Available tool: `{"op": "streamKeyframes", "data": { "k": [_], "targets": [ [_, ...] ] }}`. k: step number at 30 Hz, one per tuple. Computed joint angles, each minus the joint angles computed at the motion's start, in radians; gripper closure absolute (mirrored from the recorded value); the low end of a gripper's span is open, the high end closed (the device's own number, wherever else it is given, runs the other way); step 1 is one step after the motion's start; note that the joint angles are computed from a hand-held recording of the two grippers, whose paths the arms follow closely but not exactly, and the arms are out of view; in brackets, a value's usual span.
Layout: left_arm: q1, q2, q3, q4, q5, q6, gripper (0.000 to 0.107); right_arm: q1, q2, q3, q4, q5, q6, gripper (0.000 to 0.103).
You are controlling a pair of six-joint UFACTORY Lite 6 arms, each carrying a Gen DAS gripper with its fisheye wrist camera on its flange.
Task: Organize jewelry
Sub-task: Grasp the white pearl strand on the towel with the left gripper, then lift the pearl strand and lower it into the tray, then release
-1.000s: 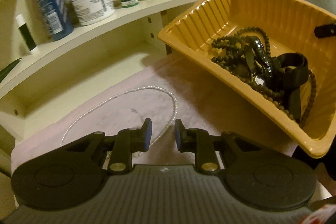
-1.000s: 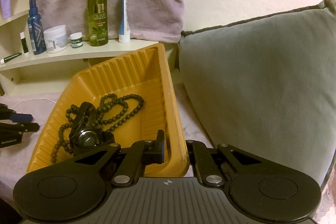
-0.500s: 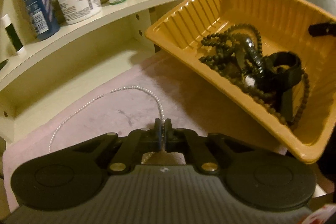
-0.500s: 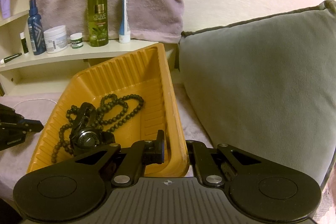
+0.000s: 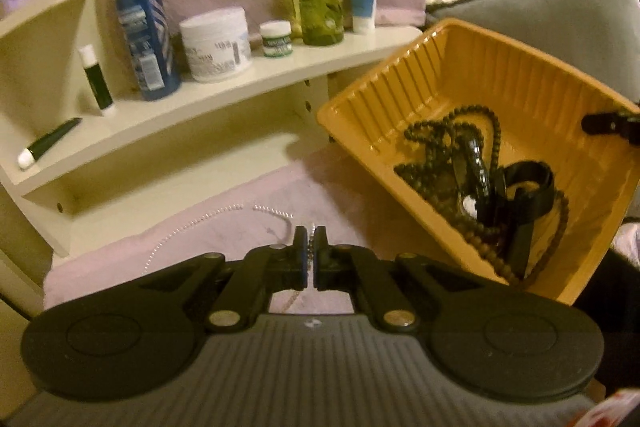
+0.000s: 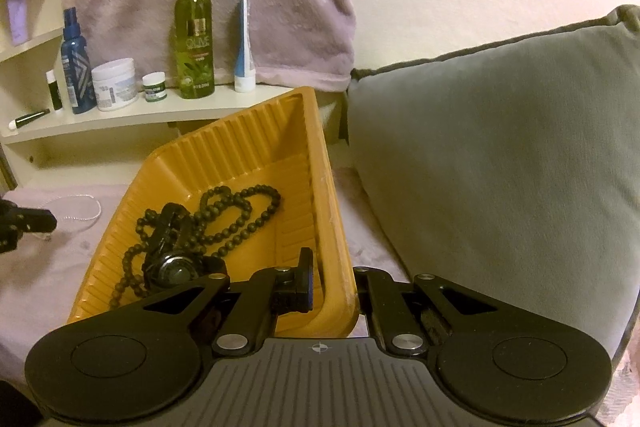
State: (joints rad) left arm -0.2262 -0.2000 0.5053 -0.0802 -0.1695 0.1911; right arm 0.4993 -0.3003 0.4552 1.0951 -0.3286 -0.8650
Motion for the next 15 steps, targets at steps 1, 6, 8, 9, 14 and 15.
{"op": "streamKeyframes", "data": {
  "k": [1,6,8,9,14,15],
  "targets": [
    [-0.002,-0.010,0.002,-0.028,0.009,0.025,0.106,-0.001,-0.003,-0.001,0.000,0.002,0.000,0.096],
    [-0.008,-0.045,0.010,-0.129,0.031,0.119,0.106,0.005,-0.006,0.001,0.007,0.000,-0.006,0.096],
    [-0.010,-0.057,0.013,-0.137,0.040,0.124,0.106,0.006,-0.006,0.001,0.008,-0.001,-0.008,0.096],
    [-0.010,-0.062,0.015,-0.136,0.044,0.124,0.106,0.006,-0.008,0.000,0.009,0.000,-0.009,0.096],
    [-0.020,-0.086,0.029,-0.176,0.066,0.148,0.106,0.007,-0.008,0.001,0.009,-0.001,-0.008,0.096],
    [-0.018,-0.090,0.035,-0.163,0.074,0.134,0.106,0.007,-0.008,0.001,0.009,-0.001,-0.008,0.096]
  ]
}}
